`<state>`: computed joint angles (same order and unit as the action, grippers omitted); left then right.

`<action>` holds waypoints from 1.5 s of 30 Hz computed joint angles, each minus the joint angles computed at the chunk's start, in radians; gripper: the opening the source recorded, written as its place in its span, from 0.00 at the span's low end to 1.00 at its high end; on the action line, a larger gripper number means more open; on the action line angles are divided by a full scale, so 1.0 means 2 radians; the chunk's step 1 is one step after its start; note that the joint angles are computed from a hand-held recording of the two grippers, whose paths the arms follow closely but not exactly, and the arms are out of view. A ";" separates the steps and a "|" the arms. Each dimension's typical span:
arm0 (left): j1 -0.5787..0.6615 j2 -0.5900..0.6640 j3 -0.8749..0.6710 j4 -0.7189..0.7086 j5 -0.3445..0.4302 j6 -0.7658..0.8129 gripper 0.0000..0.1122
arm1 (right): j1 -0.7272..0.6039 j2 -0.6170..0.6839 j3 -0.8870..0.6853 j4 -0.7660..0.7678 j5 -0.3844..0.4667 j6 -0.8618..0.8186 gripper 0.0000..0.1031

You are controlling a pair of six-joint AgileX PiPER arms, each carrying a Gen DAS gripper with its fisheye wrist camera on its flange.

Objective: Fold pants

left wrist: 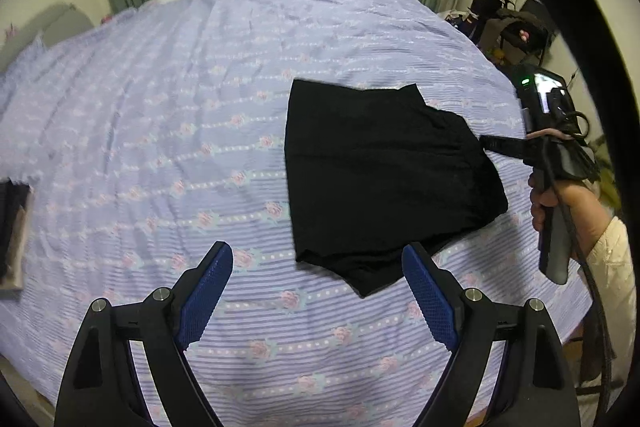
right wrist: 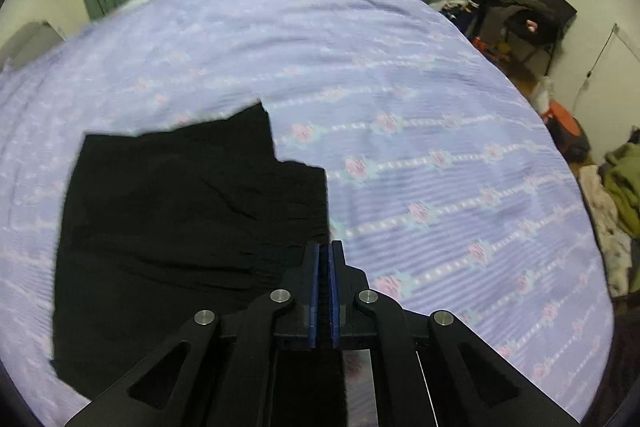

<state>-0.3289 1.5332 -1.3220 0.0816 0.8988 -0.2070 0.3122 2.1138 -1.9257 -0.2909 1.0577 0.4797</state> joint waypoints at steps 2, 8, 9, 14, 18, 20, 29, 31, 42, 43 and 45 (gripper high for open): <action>-0.007 -0.004 -0.005 0.019 0.003 -0.002 0.78 | 0.008 -0.009 0.007 -0.018 0.019 0.016 0.21; 0.035 -0.017 -0.018 0.004 0.018 0.053 0.78 | 0.063 -0.172 0.161 -0.102 -0.019 0.217 0.72; 0.050 -0.019 -0.022 0.000 0.021 0.069 0.78 | 0.073 -0.197 0.178 -0.093 -0.021 0.238 0.72; 0.138 -0.006 -0.060 -0.077 0.054 0.167 0.79 | 0.150 -0.268 0.219 -0.065 -0.018 0.343 0.74; 0.194 0.042 -0.104 -0.131 0.067 0.256 0.79 | 0.223 -0.262 0.226 -0.066 -0.019 0.446 0.76; 0.210 0.080 -0.137 -0.150 0.073 0.294 0.79 | 0.250 -0.242 0.223 -0.058 -0.031 0.494 0.76; 0.217 0.232 -0.240 -0.176 0.059 0.435 0.79 | 0.278 -0.095 0.178 0.007 -0.140 0.581 0.76; 0.212 0.259 -0.259 -0.172 0.059 0.457 0.79 | 0.276 -0.070 0.176 0.012 -0.170 0.605 0.76; 0.198 0.339 -0.342 -0.170 0.070 0.530 0.79 | 0.269 0.005 0.175 -0.059 -0.291 0.738 0.86; 0.196 0.348 -0.357 -0.172 0.073 0.532 0.79 | 0.269 0.007 0.172 -0.069 -0.290 0.748 0.87; 0.197 0.370 -0.399 -0.188 0.091 0.541 0.79 | 0.271 0.015 0.163 -0.103 -0.292 0.784 0.90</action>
